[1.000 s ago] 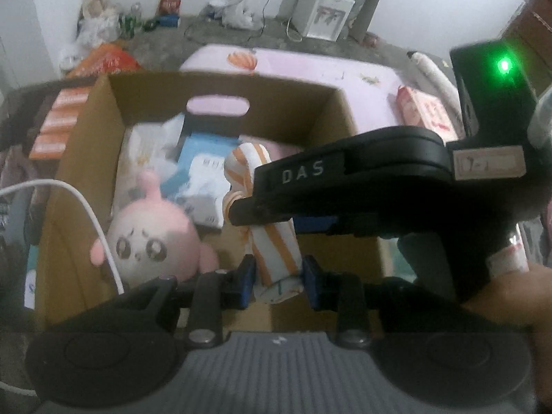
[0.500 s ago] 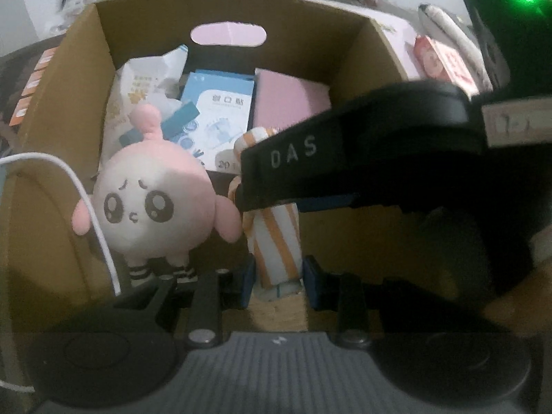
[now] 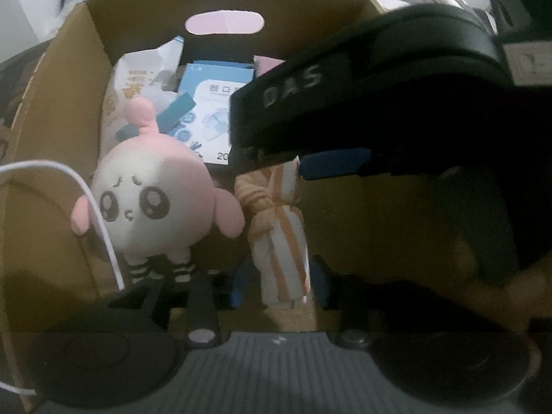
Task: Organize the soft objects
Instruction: 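Open the right tool to release the towel roll and withdraw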
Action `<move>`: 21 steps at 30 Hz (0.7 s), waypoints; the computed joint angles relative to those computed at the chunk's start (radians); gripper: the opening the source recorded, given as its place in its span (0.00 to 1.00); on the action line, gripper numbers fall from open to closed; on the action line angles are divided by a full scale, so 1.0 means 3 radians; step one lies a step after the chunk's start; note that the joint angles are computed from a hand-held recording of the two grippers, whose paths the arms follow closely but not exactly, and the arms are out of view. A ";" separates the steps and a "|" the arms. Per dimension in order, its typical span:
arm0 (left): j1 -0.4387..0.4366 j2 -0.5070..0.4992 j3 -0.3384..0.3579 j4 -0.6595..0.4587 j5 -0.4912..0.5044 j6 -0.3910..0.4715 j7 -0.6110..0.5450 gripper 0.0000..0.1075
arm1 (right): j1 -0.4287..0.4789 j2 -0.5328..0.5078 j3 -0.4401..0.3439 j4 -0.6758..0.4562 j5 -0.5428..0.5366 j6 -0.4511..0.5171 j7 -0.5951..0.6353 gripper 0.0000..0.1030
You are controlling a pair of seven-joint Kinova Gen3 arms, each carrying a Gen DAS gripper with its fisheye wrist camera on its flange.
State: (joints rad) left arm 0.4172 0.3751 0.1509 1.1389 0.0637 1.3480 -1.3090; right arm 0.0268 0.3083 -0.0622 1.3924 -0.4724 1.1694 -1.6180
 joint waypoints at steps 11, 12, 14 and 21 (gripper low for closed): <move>0.0109 -0.0019 -0.0043 -0.0115 -0.0201 0.0133 0.0232 0.49 | 0.0240 0.0081 -0.0050 0.0196 -0.0531 -0.0158 0.0225 0.53; 0.0128 -0.0025 -0.0044 -0.0134 -0.0225 0.0145 0.0258 0.51 | 0.0260 0.0072 -0.0052 0.0208 -0.0568 -0.0169 0.0245 0.53; 0.0159 -0.0051 -0.0043 -0.0167 -0.0261 0.0161 0.0303 0.53 | 0.0334 0.0032 -0.0058 0.0256 -0.0689 -0.0195 0.0343 0.53; 0.0287 -0.0066 -0.0045 -0.0439 -0.0424 0.0154 0.0438 0.59 | 0.0716 -0.0106 0.0004 0.0363 -0.1328 -0.0061 0.0799 0.56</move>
